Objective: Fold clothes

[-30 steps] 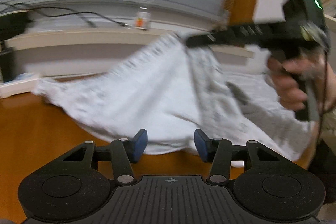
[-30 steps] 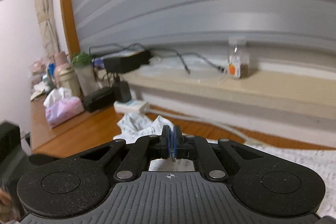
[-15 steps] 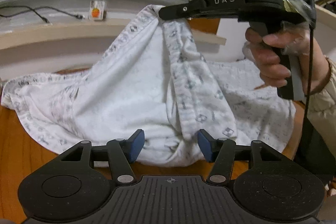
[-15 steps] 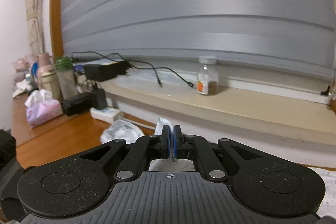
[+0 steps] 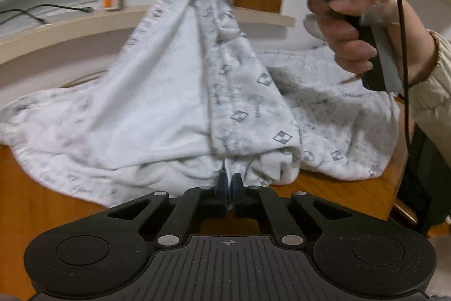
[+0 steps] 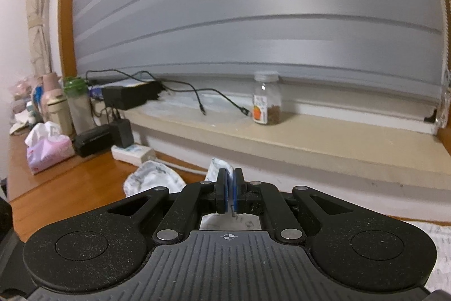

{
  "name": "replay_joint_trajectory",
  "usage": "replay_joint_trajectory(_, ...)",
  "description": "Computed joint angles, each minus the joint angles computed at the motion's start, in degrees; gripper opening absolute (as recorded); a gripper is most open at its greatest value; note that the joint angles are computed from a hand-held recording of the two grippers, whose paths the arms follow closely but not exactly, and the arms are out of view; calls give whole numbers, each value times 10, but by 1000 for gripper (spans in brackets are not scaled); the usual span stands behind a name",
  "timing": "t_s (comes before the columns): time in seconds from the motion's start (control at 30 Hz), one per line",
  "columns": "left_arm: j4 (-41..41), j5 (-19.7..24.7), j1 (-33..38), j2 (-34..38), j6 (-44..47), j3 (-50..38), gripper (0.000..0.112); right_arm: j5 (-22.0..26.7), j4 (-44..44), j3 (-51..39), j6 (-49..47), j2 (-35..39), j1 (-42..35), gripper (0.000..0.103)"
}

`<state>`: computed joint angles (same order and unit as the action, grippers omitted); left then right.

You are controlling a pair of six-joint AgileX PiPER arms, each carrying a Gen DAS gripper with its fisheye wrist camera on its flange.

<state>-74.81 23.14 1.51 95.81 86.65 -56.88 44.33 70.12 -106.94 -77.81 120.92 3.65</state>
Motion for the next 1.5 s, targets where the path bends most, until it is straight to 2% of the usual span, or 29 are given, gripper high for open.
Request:
replay_joint_trajectory(0.07,23,1,30,-49,-14,29,2,7,5,-2,-3,-3,2,5)
replay_joint_trajectory(0.13,52,32,91,-112,-35,58,2,22,12,-4,-3,-6,3,5)
replay_joint_trajectory(0.2,83,83,173,-173,-53,79,2,49,22,-7,2,-9,4,5)
replay_joint_trajectory(0.3,135,186,307,-238,-72,90,2,118,20,-25,37,-5,12,5)
replay_joint_trajectory(0.4,182,240,391,-265,-82,101,3,179,-13,-32,65,-2,43,5)
replay_joint_trajectory(0.47,206,279,430,-259,-82,102,4,198,-37,-21,74,-4,69,7)
replay_joint_trajectory(0.53,218,271,440,-263,-93,110,6,203,-61,-8,69,-7,91,17)
replay_joint_trajectory(0.6,213,260,445,-267,-98,114,21,189,-67,11,51,-15,100,32)
replay_joint_trajectory(0.7,188,250,429,-271,-115,106,40,157,-65,31,44,-23,95,33)
replay_joint_trajectory(0.77,183,228,394,-270,-126,103,46,140,-62,46,34,-31,83,33)
replay_joint_trajectory(0.93,191,161,288,-230,-171,90,52,114,-74,83,-5,-40,46,38)
replay_joint_trajectory(1.03,183,133,259,-199,-171,91,53,90,-92,108,-31,-41,32,38)
replay_joint_trajectory(1.1,162,136,261,-184,-160,90,49,74,-98,126,-50,-40,23,38)
replay_joint_trajectory(1.17,145,138,267,-177,-150,92,15,64,-105,133,-58,-33,16,39)
replay_joint_trajectory(1.2,142,137,270,-178,-147,95,5,58,-108,136,-60,-29,13,39)
replay_joint_trajectory(1.27,145,133,282,-201,-141,109,5,55,-108,133,-62,-19,8,40)
replay_joint_trajectory(1.37,213,151,326,-257,-181,115,4,55,-104,125,-62,-7,2,43)
replay_joint_trajectory(1.43,248,194,386,-287,-194,113,4,44,-103,126,-64,-9,5,43)
replay_joint_trajectory(1.5,272,262,464,-306,-180,107,4,35,-102,127,-65,-12,8,43)
